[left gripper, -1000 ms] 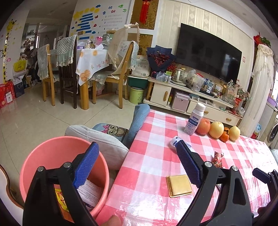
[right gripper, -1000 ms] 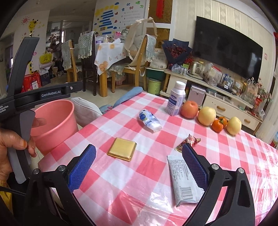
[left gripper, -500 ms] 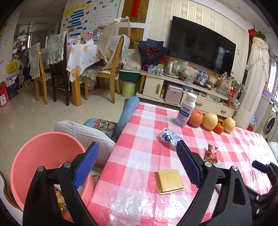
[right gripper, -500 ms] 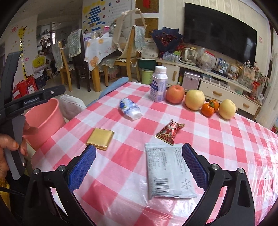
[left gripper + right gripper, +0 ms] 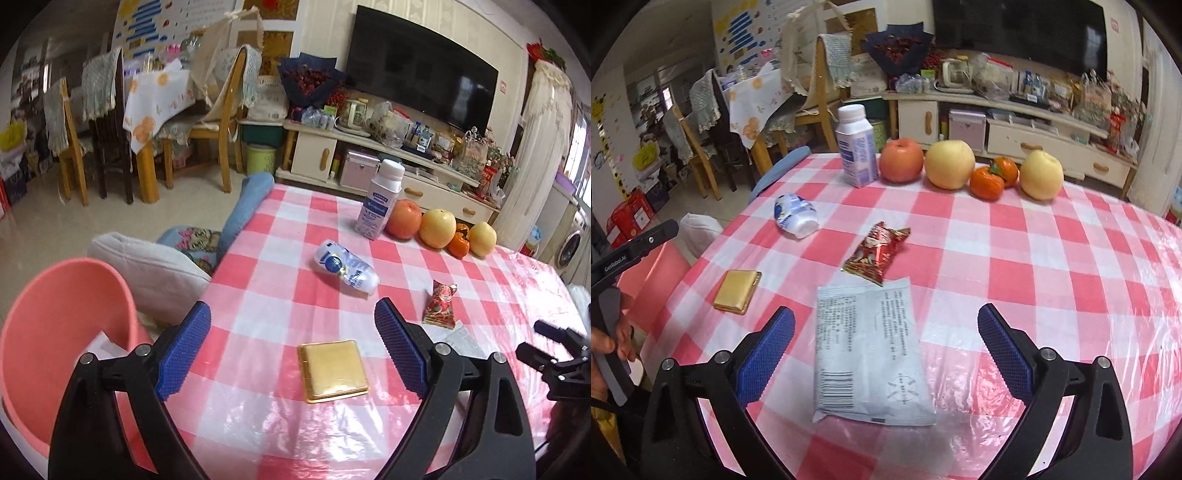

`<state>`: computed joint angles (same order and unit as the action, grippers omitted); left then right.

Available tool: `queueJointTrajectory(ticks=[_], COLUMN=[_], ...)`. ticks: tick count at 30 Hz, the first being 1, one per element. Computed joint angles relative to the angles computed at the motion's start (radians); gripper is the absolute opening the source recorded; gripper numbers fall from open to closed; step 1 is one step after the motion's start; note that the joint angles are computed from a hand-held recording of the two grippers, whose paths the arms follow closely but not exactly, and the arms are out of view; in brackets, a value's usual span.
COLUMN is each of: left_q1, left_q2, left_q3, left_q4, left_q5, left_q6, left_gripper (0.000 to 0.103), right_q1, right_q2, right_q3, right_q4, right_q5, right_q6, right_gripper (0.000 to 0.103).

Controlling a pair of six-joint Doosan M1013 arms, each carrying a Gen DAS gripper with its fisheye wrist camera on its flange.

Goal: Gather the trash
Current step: 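Move both tools back over the table toward the remaining items, then grasp the white-and-blue yogurt bottle with the left tool and lift it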

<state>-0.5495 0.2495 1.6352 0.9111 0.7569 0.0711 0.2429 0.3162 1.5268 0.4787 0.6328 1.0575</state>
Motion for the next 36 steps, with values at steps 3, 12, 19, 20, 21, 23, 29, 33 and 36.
queueJointTrajectory(ticks=[3, 12, 19, 20, 21, 23, 29, 33, 36], left_q1=[0.016, 0.052, 0.097, 0.099, 0.100, 0.102, 0.115, 0.118, 0.112], left_q2=[0.014, 0.150, 0.267, 0.278, 0.293, 0.322, 0.375, 0.383, 0.381], left_q3=[-0.020, -0.206, -0.356, -0.371, -0.390, -0.432, -0.508, -0.513, -0.505], left_q4=[-0.077, -0.272, -0.458, -0.467, -0.472, -0.473, -0.499, -0.511, -0.494], left_q5=[-0.042, -0.006, 0.063, 0.077, 0.097, 0.151, 0.241, 0.239, 0.235], left_q6=[0.018, 0.188, 0.263, 0.274, 0.284, 0.303, 0.351, 0.370, 0.376], left_gripper=[0.091, 0.091, 0.088, 0.088, 0.088, 0.088, 0.073, 0.061, 0.045], right_q1=[-0.007, -0.011, -0.017, -0.018, -0.020, -0.023, -0.024, -0.023, -0.017], right_q2=[0.016, 0.055, 0.067, 0.068, 0.068, 0.069, 0.078, 0.085, 0.088], right_q3=[-0.016, -0.057, -0.071, -0.072, -0.072, -0.074, -0.080, -0.085, -0.087], right_q4=[-0.011, 0.006, 0.027, 0.031, 0.037, 0.044, 0.063, 0.071, 0.044], right_q5=[0.038, 0.143, 0.191, 0.194, 0.197, 0.202, 0.235, 0.259, 0.258], right_q6=[0.016, 0.014, -0.007, -0.010, -0.016, -0.023, -0.045, -0.047, -0.034], right_gripper=[0.098, 0.098, 0.098, 0.098, 0.098, 0.098, 0.098, 0.098, 0.098])
